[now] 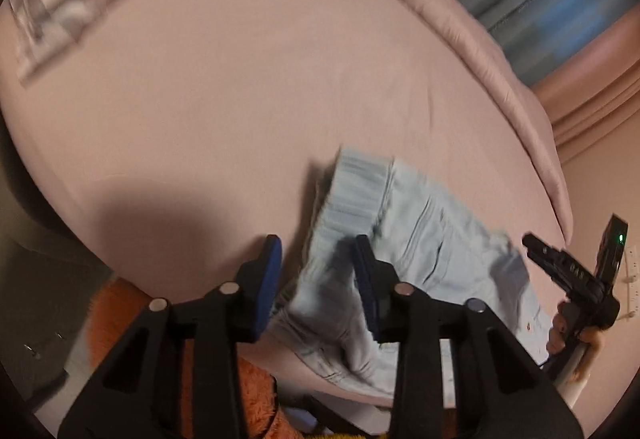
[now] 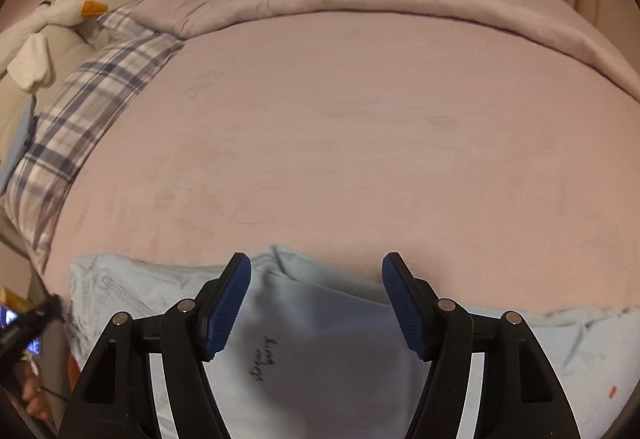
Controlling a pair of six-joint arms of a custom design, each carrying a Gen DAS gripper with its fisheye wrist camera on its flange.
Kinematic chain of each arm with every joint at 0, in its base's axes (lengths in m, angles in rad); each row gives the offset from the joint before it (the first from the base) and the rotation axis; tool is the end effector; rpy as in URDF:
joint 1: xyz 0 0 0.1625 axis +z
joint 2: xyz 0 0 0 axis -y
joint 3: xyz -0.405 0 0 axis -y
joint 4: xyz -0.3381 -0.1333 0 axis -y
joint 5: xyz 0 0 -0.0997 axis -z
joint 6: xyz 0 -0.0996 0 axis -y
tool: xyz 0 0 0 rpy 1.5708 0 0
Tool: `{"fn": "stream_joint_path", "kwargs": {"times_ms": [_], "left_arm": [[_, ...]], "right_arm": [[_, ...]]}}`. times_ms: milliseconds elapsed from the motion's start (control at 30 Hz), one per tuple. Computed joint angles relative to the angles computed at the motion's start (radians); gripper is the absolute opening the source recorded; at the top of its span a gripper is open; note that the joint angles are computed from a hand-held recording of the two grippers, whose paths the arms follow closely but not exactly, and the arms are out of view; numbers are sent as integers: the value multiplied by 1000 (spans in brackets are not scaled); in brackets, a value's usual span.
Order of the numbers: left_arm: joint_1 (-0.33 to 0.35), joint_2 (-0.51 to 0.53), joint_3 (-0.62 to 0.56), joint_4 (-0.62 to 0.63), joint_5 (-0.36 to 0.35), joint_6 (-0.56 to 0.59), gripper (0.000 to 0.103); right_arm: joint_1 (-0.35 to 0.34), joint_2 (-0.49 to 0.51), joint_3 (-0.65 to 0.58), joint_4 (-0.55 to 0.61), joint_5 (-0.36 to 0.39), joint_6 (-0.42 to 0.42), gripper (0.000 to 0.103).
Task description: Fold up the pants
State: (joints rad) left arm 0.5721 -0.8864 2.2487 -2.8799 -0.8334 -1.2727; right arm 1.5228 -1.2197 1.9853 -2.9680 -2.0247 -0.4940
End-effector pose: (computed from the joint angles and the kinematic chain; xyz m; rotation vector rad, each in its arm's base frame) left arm -0.2461 -0.3967 0.0666 -0.3341 2.6220 -0.8964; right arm 0.0648 -0.5201 0.2951 0.3652 -2.4545 0.6260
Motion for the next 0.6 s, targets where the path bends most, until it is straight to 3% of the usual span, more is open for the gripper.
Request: {"fn": "stream_joint_path", "kwargs": {"times_ms": [100,200,267,367,400,433,500,600], "left_arm": [[-9,17,15,-34,21,43,39],[3,13,32,-86,-1,55,40],[8,12,41,-114,-10,68,41],[0,12,57,-138,-11,53,41],[-3,13,62,-143,-12,43,41],[-8,10,67,-141,-12,36,39],[-22,3,75,-120,-6,26,36],[-58,-13,76,-33,4,-5,32]], "right_arm": [[2,30,-32,52,-38,-7,68],[-2,42,-43,102,-84,-1,68],[-10,43,-57,157,-66,28,68],[-10,50,-59,147,-51,14,67],[-9,51,-59,146,-40,3,58],[-12,48,-62,160,-16,-6,36],[-16,37,-64,205,42,-16,14],[1,39,-37,115,32,-35,10]]}}
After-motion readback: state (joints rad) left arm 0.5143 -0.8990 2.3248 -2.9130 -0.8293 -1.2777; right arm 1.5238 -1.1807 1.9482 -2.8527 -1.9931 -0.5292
